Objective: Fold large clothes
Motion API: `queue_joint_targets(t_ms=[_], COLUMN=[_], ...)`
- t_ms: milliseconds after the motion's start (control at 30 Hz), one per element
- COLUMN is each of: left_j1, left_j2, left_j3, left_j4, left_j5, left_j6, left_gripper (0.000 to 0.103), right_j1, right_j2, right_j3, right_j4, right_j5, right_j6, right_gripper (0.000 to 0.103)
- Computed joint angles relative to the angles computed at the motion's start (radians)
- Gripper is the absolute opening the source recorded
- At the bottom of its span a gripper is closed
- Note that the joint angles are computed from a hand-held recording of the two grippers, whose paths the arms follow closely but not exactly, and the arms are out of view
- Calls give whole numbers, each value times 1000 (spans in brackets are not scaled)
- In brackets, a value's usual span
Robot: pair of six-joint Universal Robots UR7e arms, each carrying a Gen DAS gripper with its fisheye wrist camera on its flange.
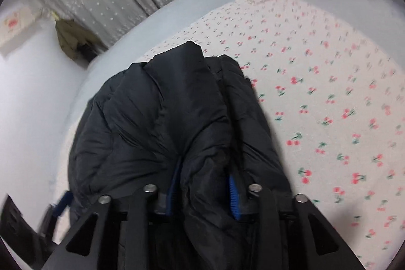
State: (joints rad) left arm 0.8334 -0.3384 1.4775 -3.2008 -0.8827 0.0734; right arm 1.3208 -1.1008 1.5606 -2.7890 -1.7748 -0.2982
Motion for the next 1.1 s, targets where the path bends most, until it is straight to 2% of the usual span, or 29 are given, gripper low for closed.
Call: queue_joint_targets(t_ms=[67, 133, 167, 200, 233, 333, 467, 533, 633, 733, 800, 867, 1000, 1033, 1100], left_j1=[-2, -2, 1, 9, 17, 51, 119, 147, 207, 275, 300, 296, 264, 256, 244], left_j2=[-25, -42, -53, -60, -74, -106, -121, -109, -87, -53, -29, -21, -25, -30, -45], left_j3=[13, 18, 22, 18, 24, 39, 39, 24, 2, -25, -41, -45, -36, -32, -17], left_j4=[45, 79, 93, 111, 128, 136, 151, 168, 143, 103, 76, 54, 22, 17, 6], left_j5=[16, 47, 65, 72, 63, 2, -118, -176, -360, -585, -670, -674, -655, -643, -629], left_j6=[-77, -135, -167, -194, -233, -340, -464, -490, -524, -608, -643, -627, -578, -567, -553], left_gripper=[84, 85, 88, 92, 95, 100, 101, 102, 102, 102, 102, 101, 90, 89, 86], right_j1=[4, -3, -4, -15, -11, -32, -61, -82, -108, -151, -174, -189, -208, -213, -211], right_j2=[-18, -43, -50, -66, -73, -81, -81, -55, -15, 15, 37, 54, 86, 90, 89], right_j3=[20, 16, 12, 20, 18, -13, -73, -111, -161, -198, -224, -248, -296, -298, -291], right_j4=[-12, 24, 30, 22, 23, 90, 282, 370, 447, 520, 572, 618, 733, 759, 769], right_j5=[3, 38, 62, 111, 128, 222, 306, 340, 370, 488, 557, 615, 738, 781, 823], right_j6=[-30, -25, -19, -22, -19, -17, 49, 58, 88, 108, 97, 76, -13, -29, -28], right_gripper=[42, 58, 73, 81, 83, 85, 85, 85, 85, 85, 86, 86, 85, 84, 74])
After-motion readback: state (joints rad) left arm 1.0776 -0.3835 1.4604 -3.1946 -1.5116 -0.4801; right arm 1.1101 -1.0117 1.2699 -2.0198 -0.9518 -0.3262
